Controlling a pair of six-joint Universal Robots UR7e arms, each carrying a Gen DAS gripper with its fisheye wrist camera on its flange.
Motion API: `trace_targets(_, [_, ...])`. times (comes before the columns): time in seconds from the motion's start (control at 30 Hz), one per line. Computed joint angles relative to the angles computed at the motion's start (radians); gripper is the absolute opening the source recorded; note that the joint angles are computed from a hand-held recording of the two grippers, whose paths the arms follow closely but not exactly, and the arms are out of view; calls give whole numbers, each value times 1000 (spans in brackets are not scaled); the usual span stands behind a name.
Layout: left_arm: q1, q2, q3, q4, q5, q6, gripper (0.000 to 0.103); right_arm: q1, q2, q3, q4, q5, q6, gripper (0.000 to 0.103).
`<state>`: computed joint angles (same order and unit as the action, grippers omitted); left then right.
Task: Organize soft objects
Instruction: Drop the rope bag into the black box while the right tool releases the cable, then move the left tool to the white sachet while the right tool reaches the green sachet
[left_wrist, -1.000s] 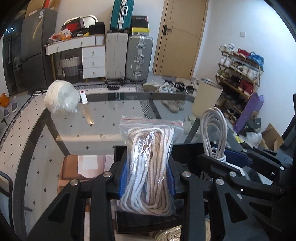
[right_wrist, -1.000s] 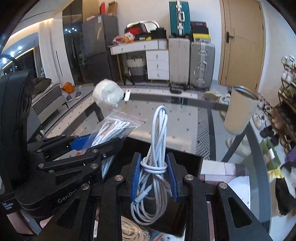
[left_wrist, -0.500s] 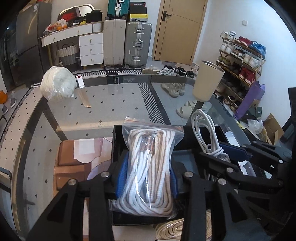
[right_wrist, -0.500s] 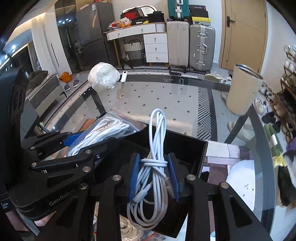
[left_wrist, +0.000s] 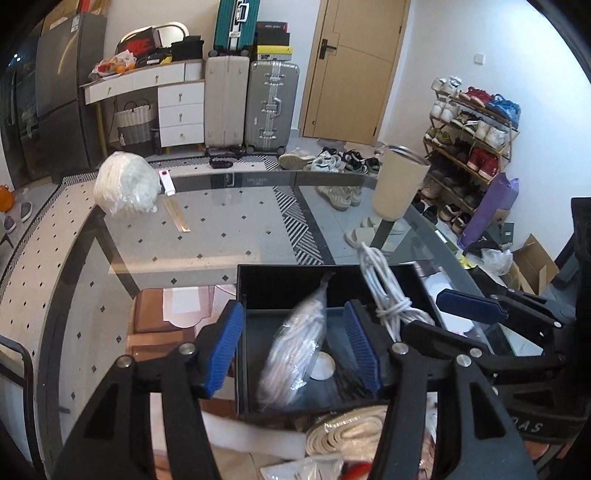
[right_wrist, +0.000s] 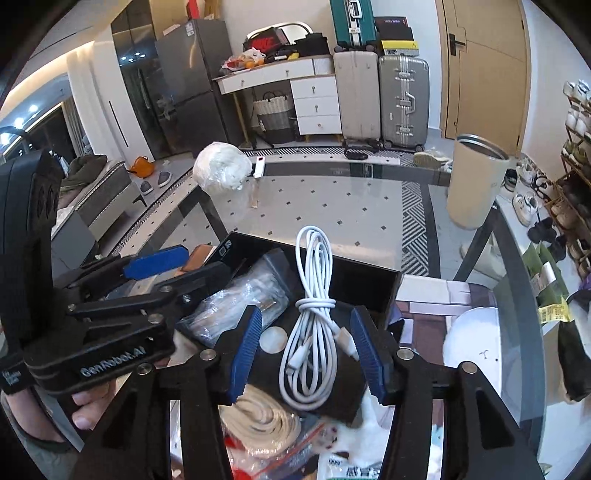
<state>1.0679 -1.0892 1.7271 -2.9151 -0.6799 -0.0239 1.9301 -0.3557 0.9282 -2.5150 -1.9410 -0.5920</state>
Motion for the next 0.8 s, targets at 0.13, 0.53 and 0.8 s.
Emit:
trace_targets(0.13, [-27, -33, 35, -6, 1, 10, 58, 4, -52, 76, -23, -2, -22, 52])
trace_targets(0.53, [-48, -163, 202, 197, -81, -125, 67, -34, -191, 292, -35, -93, -26, 52])
trace_targets(0.8, [-20, -167, 219, 358, -140, -206, 67, -69, -188, 280, 78, -165, 42, 52])
